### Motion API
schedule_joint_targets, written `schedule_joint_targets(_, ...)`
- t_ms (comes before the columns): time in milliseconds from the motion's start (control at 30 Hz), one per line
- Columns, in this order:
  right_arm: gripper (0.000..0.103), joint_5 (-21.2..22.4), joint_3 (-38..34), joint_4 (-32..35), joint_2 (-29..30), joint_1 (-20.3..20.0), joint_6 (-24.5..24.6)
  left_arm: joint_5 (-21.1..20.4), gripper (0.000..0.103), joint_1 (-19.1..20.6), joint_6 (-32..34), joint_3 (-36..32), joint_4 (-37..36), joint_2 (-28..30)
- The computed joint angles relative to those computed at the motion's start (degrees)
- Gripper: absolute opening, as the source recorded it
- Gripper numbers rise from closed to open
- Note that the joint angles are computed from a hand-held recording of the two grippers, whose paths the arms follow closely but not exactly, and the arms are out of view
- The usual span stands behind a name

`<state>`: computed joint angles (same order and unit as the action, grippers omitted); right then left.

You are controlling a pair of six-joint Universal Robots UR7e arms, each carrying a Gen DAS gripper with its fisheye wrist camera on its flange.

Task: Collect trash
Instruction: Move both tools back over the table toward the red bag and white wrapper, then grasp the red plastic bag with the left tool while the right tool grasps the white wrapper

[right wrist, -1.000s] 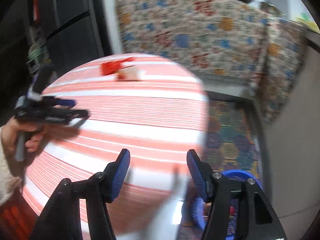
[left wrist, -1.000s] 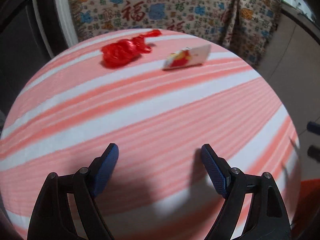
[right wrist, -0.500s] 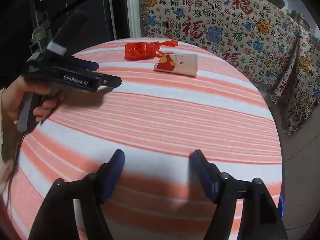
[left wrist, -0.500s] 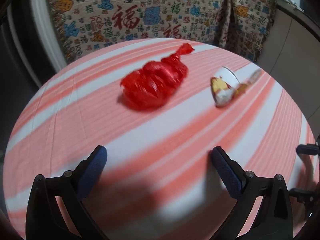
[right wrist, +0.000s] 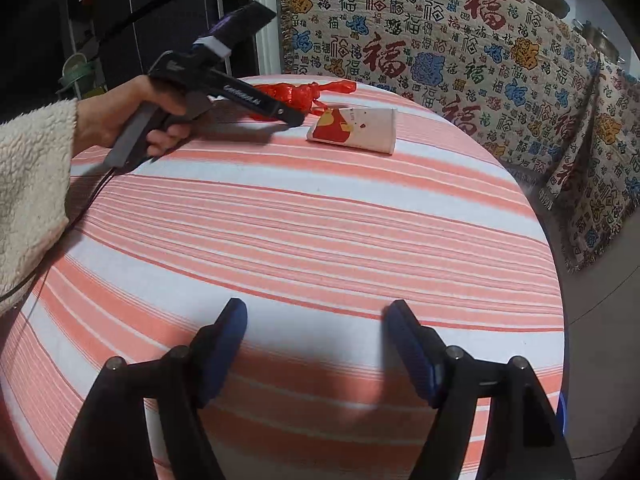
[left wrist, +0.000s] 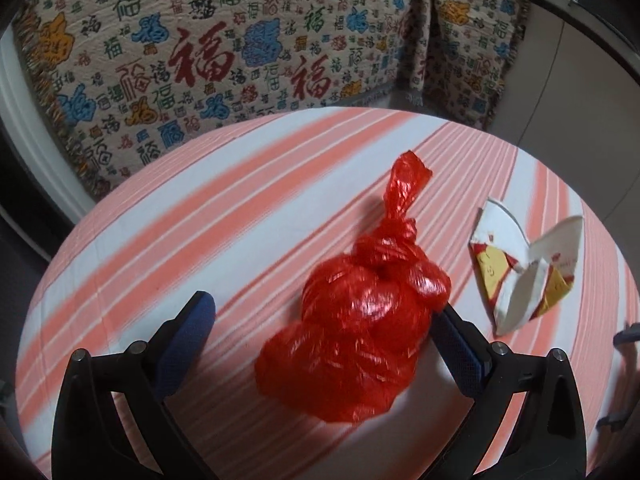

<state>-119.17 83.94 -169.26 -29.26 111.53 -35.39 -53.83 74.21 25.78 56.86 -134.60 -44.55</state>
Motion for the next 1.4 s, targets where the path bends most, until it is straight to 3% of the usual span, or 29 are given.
schedule_joint_targets(33,0.076,0.05,-0.15,0.17,0.02,-0.02,0.06,-0.31,0.086,-0.06,0.56,0.67,-1.08,-0.33)
schedule_joint_targets(67,0.076,0.06,-0.09,0.19,-0.05,0.00,0.09,-0.74,0.062,-0.15,0.98,2.12,-3.19,-1.09)
schedule_joint_targets(100,0.076,0.07,-0.06,0.19,-0.08,-0.01,0.08,-0.45,0.053,-0.25,0.26,3.11,-4.47,-1.63)
schedule_joint_targets(200,0.076,0.15,0.01,0.20,-0.15,-0.04,0.09,1.57,0.049,-0.58,-3.47,8.31,-7.92,-4.61)
schedule_joint_targets(367,0.076,1.64,-0.03,1.10,-0.61,-0.47,1.18,11.42,0.049,-3.22,-13.94,26.01,-14.30,-15.04)
schedule_joint_targets(567,0.076,1.69,-4.46,6.52,0.59,-1.08,-2.78,16.66,0.051,-7.66,-27.11,45.01,-12.11,-28.61)
schedule_joint_targets(633,0.080,2.26,-8.30,9.74,2.02,-1.67,-3.93,18.33,0.053,-8.92,-28.54,48.15,-13.52,-30.02)
schedule_joint_targets(667,0.088,2.53,-11.02,11.82,3.05,-2.06,-4.97,19.44,0.055,-9.40,-28.14,49.57,-15.94,-30.11)
schedule_joint_targets(733,0.094,3.92,-17.85,17.23,5.82,-2.90,-7.76,19.88,0.063,-9.64,-27.83,50.87,-19.84,-29.89)
schedule_joint_targets(833,0.094,4.12,-27.74,22.64,10.62,-3.05,-11.21,19.73,0.092,-9.84,-27.28,50.53,-18.24,-29.12)
schedule_joint_targets(867,0.094,2.89,-29.71,21.77,11.98,-2.69,-13.15,20.10,0.098,-9.79,-27.98,50.33,-17.40,-29.01)
schedule_joint_targets(933,0.093,0.17,-34.09,16.68,15.58,-1.56,-21.47,18.70,0.099,-9.22,-28.83,49.95,-16.87,-29.39)
schedule_joint_targets(1067,0.093,0.88,-40.37,15.68,19.31,-0.96,-28.43,18.48,0.101,-8.98,-28.38,49.12,-16.08,-29.07)
schedule_joint_targets(1133,0.084,1.13,-42.16,15.60,20.50,-0.95,-30.64,18.06,0.101,-8.82,-28.24,48.78,-15.92,-29.10)
schedule_joint_targets(1167,0.065,1.38,-42.62,16.52,20.65,-0.99,-30.98,17.92,0.102,-8.78,-28.21,48.77,-15.93,-29.16)
schedule_joint_targets(1200,0.040,1.45,-43.57,19.60,20.79,-1.04,-30.06,17.88,0.102,-8.74,-28.16,48.63,-15.85,-29.11)
schedule_joint_targets(1267,0.021,1.25,-44.53,24.61,20.63,-1.00,-26.85,17.89,0.102,-8.75,-28.18,48.48,-15.71,-29.04)
schedule_joint_targets(1300,0.015,0.72,-44.55,26.45,20.29,-0.81,-24.36,17.97,0.102,-8.78,-28.29,48.40,-15.63,-28.95)
schedule_joint_targets(1400,0.014,0.15,-40.73,29.67,17.39,0.06,-14.22,18.34,0.102,-8.80,-28.35,48.08,-15.32,-28.68)
